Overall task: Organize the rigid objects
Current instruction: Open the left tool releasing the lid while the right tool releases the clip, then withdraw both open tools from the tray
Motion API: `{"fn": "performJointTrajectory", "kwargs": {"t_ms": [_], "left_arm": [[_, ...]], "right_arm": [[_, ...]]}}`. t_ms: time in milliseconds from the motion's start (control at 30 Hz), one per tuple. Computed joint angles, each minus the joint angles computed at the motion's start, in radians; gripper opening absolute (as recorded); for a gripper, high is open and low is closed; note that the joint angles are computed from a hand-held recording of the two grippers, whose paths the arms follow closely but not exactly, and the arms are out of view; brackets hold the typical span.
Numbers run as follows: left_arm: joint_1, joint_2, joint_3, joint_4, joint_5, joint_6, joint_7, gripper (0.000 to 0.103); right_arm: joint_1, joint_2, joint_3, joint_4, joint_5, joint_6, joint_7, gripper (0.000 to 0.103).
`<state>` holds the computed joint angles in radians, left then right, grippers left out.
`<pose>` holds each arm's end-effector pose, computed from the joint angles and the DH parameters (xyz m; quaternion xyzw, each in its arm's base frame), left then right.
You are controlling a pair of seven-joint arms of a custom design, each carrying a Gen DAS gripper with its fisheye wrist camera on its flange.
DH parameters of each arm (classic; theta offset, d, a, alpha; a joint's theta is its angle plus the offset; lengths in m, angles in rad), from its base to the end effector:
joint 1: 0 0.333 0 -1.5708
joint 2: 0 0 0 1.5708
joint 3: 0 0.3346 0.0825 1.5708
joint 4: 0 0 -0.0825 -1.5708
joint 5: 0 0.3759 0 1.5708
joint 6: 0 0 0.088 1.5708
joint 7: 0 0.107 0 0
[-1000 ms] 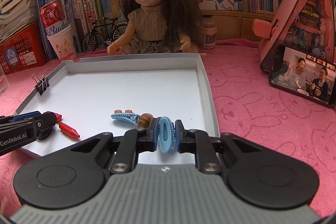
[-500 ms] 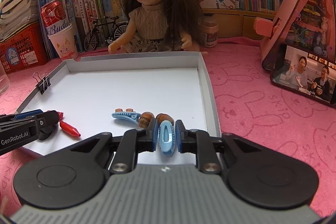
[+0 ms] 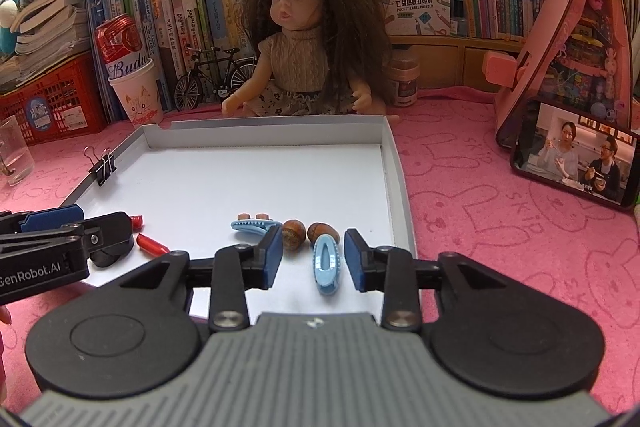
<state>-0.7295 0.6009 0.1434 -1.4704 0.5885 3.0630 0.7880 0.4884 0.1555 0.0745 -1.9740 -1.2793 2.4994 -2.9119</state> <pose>0.5892 -0.4789 0.4574 -0.4696 0.7367 -0.4284 0.2308 0.5171 0.3313 0.4500 -0.5284 0.7135 -0.3434 0.3061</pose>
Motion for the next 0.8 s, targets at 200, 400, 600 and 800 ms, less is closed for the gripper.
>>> {"fn": "performJointTrajectory", "kwargs": {"t_ms": [200,400,600,800], "left_arm": [[-0.015,-0.057,0.009,-0.075,0.039,0.02,0.011,0.074],[-0.032,-0.12,0.025,-0.162,0.066,0.067,-0.011,0.077],[-0.101,-0.183,0.109,-0.266,0.085,0.145,-0.031,0.079],[-0.237,-0.235,0.258,-0.374,0.053,0.213,-0.023,0.079]], "right_arm": [[0.008,-0.045,0.018,-0.05,-0.056,-0.013,0.036,0.063],[0.005,-0.087,0.044,-0.091,-0.095,-0.01,0.043,0.072],[0.003,-0.123,0.071,-0.13,-0.139,0.011,0.045,0.077],[0.002,-0.153,0.09,-0.17,-0.174,0.041,0.073,0.081]]}}
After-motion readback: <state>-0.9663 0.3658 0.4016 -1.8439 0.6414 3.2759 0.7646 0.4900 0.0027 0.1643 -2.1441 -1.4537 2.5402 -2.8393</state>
